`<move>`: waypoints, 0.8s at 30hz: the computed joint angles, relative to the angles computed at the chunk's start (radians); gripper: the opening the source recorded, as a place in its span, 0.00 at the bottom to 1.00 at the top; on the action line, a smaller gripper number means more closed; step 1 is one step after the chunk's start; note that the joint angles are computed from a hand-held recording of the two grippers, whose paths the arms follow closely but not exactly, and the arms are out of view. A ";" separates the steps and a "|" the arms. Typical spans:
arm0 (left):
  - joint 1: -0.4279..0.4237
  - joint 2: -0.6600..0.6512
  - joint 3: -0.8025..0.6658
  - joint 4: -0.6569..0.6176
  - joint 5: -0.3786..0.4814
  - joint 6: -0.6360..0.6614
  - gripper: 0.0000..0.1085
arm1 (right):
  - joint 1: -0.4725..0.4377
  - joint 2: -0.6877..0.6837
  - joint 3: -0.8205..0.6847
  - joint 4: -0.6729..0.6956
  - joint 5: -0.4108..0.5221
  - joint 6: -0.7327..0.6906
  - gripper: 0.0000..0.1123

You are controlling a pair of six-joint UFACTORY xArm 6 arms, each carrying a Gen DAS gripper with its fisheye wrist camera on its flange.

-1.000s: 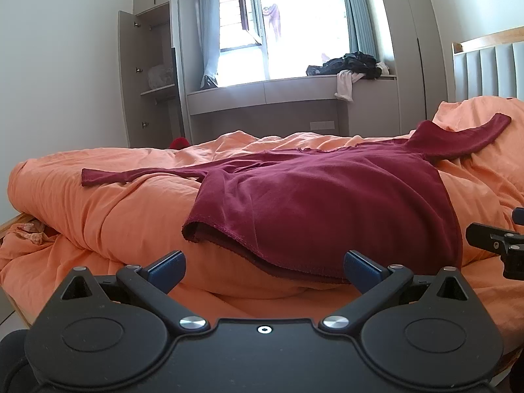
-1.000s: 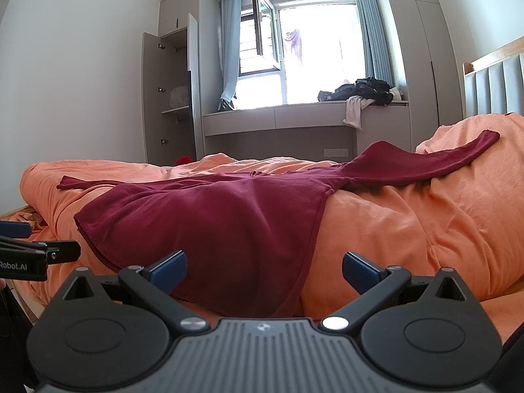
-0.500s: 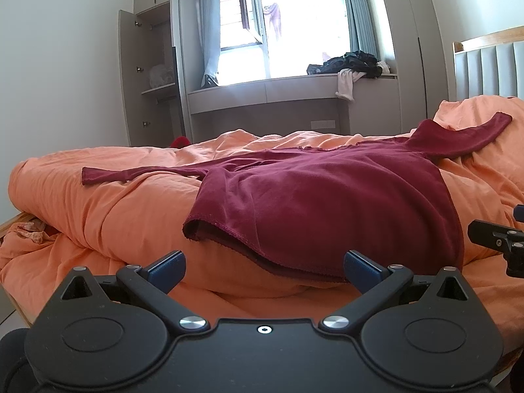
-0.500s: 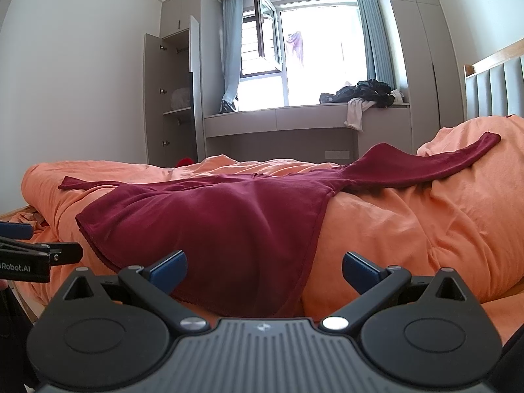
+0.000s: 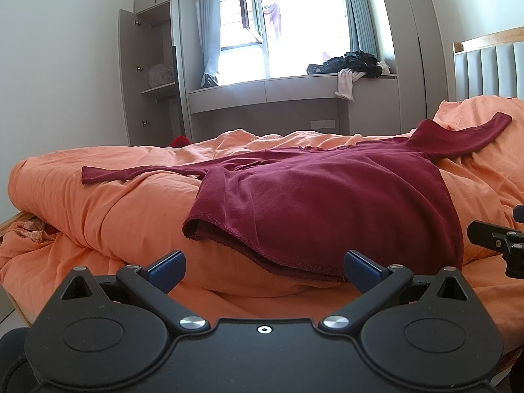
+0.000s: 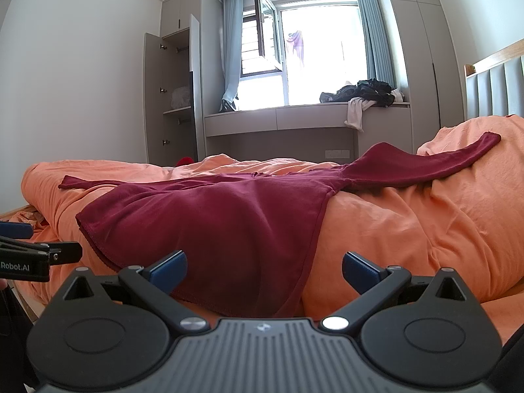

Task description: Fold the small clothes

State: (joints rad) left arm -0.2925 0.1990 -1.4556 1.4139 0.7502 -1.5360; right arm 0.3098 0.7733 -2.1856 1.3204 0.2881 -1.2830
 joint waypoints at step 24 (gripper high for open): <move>0.000 0.017 -0.020 -0.019 0.001 0.000 0.95 | -0.003 0.012 -0.015 -0.074 0.002 0.079 0.92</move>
